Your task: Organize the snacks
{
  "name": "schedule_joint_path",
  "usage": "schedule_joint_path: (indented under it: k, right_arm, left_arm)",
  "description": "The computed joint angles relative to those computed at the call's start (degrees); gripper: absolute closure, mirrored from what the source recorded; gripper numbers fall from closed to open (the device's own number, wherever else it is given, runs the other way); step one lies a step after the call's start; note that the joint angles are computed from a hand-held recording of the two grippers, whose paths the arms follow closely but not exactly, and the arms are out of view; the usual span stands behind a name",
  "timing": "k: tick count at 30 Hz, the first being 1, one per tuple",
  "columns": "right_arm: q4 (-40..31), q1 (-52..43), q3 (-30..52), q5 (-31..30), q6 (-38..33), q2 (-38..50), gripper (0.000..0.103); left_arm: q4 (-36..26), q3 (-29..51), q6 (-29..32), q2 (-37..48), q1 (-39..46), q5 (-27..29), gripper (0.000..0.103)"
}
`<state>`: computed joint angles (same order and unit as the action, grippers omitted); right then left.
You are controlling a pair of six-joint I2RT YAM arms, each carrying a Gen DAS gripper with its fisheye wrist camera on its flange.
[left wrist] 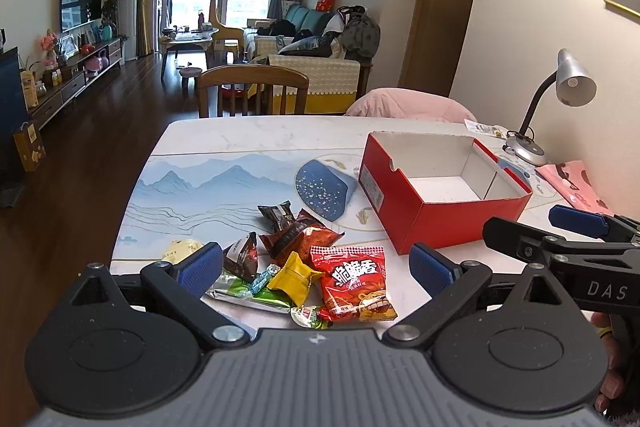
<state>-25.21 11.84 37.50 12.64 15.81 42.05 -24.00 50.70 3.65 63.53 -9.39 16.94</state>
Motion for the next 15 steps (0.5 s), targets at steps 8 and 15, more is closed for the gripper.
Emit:
schedule_joint_path:
  k: [8,15]
  right_arm:
    - [0.1,-0.66,0.1,-0.69,-0.34,0.17,0.0]
    - [0.1,-0.4,0.11,-0.98,0.1,0.32,0.0]
  left_arm:
    - [-0.38,0.17,0.37,0.33,0.73,0.56,0.003]
    - [-0.25,-0.11,0.73,0.23,1.23,0.98,0.003]
